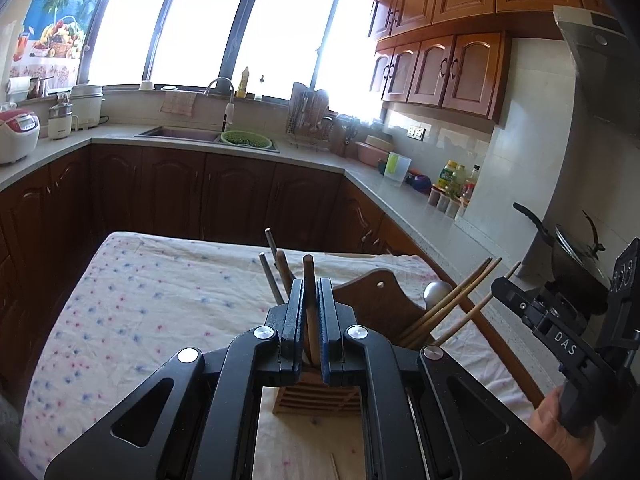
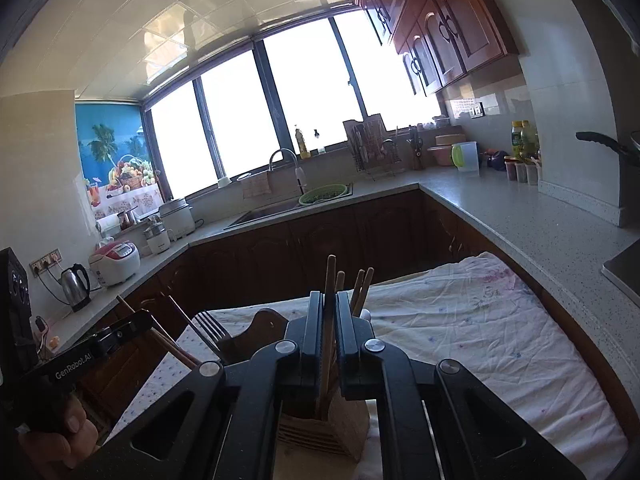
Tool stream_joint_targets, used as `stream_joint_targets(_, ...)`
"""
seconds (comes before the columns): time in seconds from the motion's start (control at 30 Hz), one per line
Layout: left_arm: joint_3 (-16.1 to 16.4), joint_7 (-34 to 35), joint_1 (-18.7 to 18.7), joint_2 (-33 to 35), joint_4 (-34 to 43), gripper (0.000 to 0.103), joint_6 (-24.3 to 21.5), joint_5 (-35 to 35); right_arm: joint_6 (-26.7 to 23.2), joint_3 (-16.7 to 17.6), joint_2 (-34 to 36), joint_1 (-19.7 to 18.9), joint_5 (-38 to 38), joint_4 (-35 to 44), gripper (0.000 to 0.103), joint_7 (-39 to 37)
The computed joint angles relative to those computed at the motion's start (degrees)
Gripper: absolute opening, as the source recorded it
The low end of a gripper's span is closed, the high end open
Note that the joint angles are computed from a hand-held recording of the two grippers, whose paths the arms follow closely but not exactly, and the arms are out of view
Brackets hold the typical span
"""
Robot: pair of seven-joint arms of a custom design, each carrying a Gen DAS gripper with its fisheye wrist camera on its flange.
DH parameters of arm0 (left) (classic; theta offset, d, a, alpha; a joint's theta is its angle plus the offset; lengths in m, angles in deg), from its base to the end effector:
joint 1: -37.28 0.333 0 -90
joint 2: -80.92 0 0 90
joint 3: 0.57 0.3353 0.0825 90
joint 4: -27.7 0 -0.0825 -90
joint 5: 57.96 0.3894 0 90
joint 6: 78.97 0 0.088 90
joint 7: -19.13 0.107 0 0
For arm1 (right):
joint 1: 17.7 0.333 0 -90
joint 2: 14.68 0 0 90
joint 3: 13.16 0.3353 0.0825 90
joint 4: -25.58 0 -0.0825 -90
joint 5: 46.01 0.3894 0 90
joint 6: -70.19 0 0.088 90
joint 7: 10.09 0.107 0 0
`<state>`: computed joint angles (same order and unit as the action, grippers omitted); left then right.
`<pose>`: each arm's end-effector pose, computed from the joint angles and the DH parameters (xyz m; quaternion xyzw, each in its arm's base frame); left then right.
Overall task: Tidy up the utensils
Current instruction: 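Lower both chopsticks into the holder and open both tools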
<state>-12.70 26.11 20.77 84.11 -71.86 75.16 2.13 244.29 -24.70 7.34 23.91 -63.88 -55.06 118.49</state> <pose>0.5444 -0.3250 0.6449 -0.6503 0.5331 -0.4436 0.3100 0.5989 0.4141 0.6563 -0.6270 0.5085 -0.2338 0.5418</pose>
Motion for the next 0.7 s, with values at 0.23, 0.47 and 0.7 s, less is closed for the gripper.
stream_joint_targets(0.23,-0.16,0.58,-0.17,0.10,-0.46,0.006,-0.84,-0.37,-1.28,0.61,0.32,-0.12,0.28,0.17,0.006,-0.57)
stream_joint_targets(0.47,-0.10,0.76,-0.35,0.22,-0.18,0.006,-1.17,-0.35,-1.72,1.13,0.33,-0.54,-0.08,0.48,0.006,-0.57)
stream_joint_targets(0.7,-0.04,1.25,-0.34,0.32,0.05,0.006,-1.28,-0.88,-1.81,0.95,0.35,-0.41,-0.81,0.45,0.006,0.08)
